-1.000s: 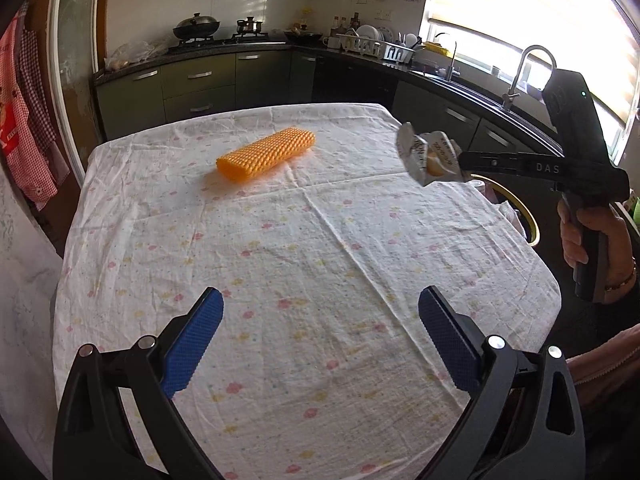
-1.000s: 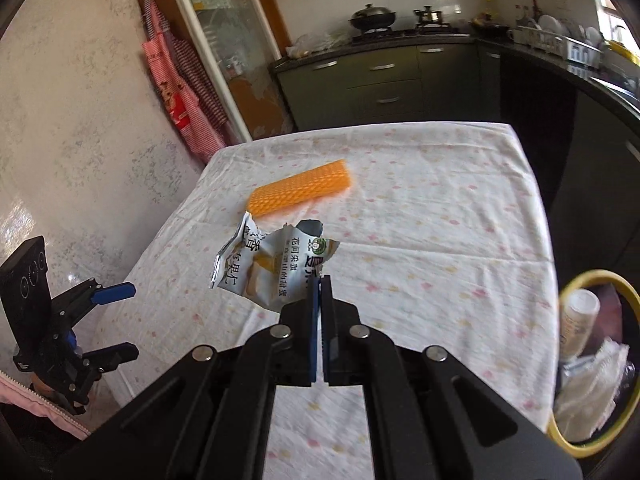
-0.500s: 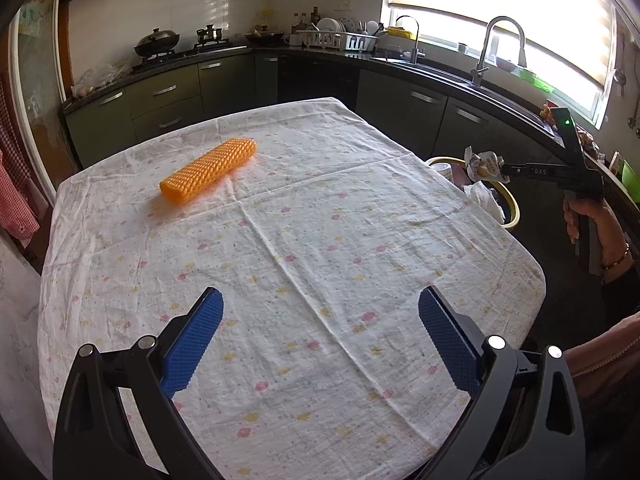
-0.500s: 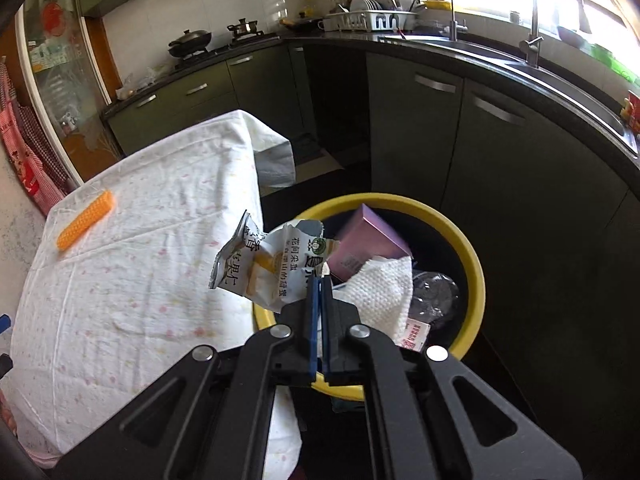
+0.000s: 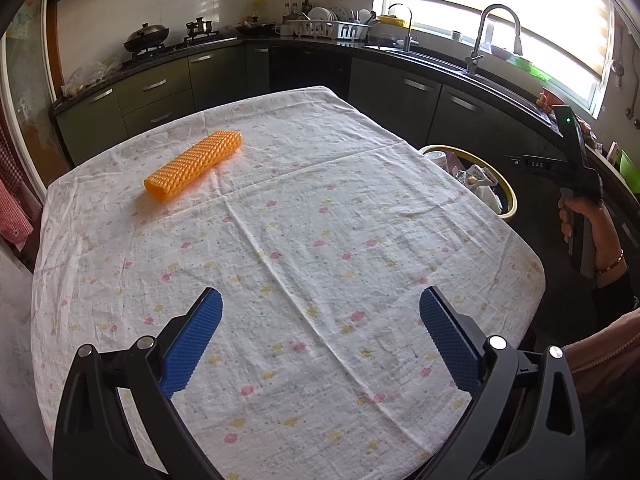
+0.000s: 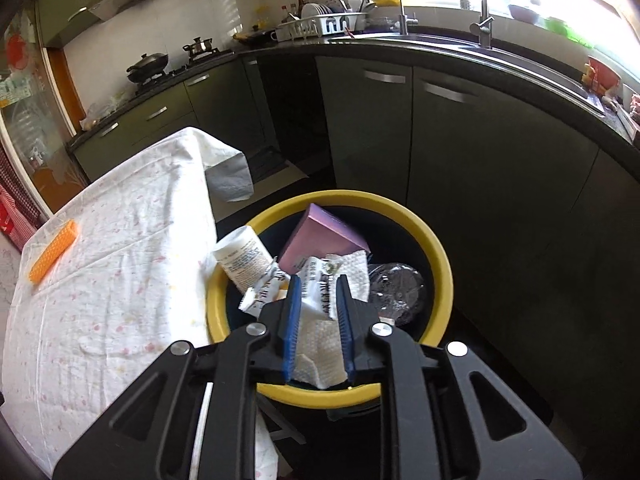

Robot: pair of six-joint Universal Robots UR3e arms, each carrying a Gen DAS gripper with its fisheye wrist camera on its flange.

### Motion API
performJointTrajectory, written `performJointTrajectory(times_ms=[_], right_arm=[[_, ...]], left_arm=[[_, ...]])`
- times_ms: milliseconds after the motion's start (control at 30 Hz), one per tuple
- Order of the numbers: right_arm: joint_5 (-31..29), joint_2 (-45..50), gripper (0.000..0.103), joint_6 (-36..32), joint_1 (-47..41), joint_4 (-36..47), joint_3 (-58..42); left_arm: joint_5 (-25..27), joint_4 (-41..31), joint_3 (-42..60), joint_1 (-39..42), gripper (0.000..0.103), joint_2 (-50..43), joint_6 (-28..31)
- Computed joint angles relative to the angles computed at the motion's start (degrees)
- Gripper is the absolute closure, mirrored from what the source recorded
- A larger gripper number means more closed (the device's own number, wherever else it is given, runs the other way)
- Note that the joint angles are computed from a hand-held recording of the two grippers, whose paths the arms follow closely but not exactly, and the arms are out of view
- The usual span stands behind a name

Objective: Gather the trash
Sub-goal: 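Carry the snack wrapper with the right gripper into the bin and release, then lower the left gripper onto the orange mesh sponge and grasp it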

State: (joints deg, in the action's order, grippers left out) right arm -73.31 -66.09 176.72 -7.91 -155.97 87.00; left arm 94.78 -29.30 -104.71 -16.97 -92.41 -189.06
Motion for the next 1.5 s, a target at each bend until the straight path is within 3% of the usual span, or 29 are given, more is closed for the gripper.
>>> performJointTrajectory(times_ms=[267, 433, 633, 733, 900, 1000, 1300, 1500], right_arm=[[1.5, -1.5, 0.076, -1.4, 7.3, -0.9, 0.2], [1.2, -0.5, 0.075, -0.9, 10.1, 0.8, -1.6], [0.2, 2.2, 0.073, 0.4, 12.1, 3.2, -5.3], [-0.3, 3.7, 0.072, 0.7, 13.0, 4.5, -7.5], [-0.7, 6.0, 0.069, 0.6, 13.8, 6.8, -10.8], [-0.6, 6.9, 0.068, 0.6, 14.0, 7.6, -11.9], [-0.3, 7.9, 0.068, 0.6, 14.7, 8.3, -13.5], [0.3, 6.8, 0.067, 0.8, 14.6, 7.0, -12.1]], left_arm=[[-2.4, -4.7, 6.9, 5.7, 0.005, -3.9, 12.1], [-7.7, -11.2, 16.7, 13.9, 0.005, -10.3, 20.7], [-11.4, -20.7, 38.1, 20.6, 0.005, -24.3, 28.1], [-15.7, -28.4, 51.7, 23.5, 0.005, -32.5, 31.3], [-20.6, -44.0, 75.6, 26.3, 0.005, -46.4, 32.8], [-20.5, -47.8, 82.1, 26.5, 0.007, -50.3, 33.2], [-18.5, -48.2, 81.4, 26.0, 0.028, -50.7, 34.7], [-15.1, -40.8, 70.7, 24.9, 0.058, -44.8, 33.5]])
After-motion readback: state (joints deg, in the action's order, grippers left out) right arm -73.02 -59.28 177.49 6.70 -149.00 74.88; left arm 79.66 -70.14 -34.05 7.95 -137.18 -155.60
